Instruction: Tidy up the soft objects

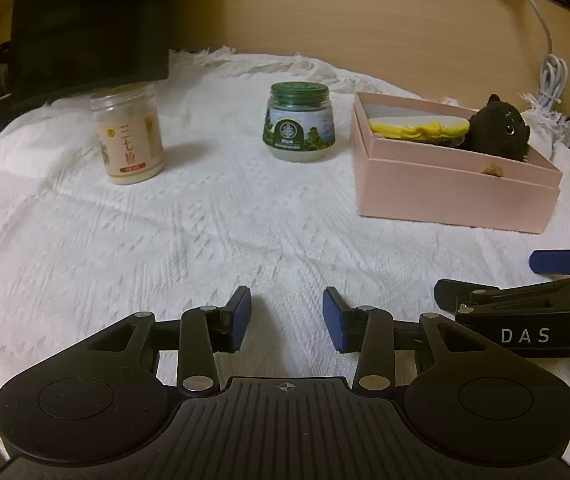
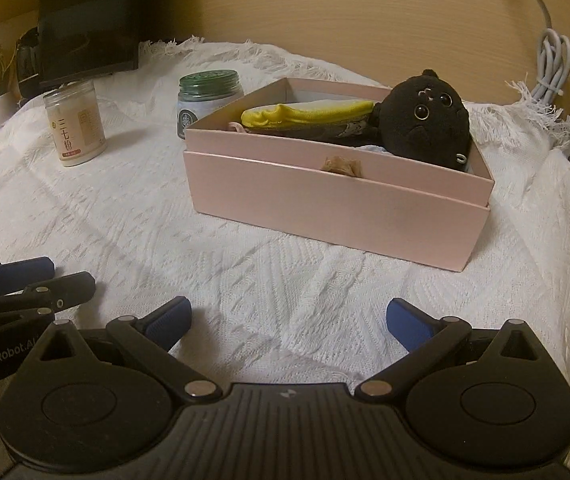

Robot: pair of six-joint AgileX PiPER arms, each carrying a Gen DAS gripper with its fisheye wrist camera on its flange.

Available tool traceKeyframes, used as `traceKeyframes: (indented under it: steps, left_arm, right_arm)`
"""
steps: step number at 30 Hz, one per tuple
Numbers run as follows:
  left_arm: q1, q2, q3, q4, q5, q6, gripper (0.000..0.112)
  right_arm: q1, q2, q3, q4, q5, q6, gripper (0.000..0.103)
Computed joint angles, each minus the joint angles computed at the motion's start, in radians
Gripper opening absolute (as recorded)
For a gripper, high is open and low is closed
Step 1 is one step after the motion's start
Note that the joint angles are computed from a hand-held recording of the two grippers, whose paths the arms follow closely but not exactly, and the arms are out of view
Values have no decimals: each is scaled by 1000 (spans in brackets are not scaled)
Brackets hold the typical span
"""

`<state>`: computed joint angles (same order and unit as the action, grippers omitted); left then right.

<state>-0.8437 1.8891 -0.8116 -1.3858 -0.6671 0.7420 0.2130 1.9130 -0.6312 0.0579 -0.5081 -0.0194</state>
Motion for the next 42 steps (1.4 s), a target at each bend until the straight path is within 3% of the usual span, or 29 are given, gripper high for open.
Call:
traceKeyframes:
  steps: [42]
  left_arm:
    - [3,-1,3,7,2,-5,44]
  right_arm:
    - [2,2,-3,3,2,-2,103]
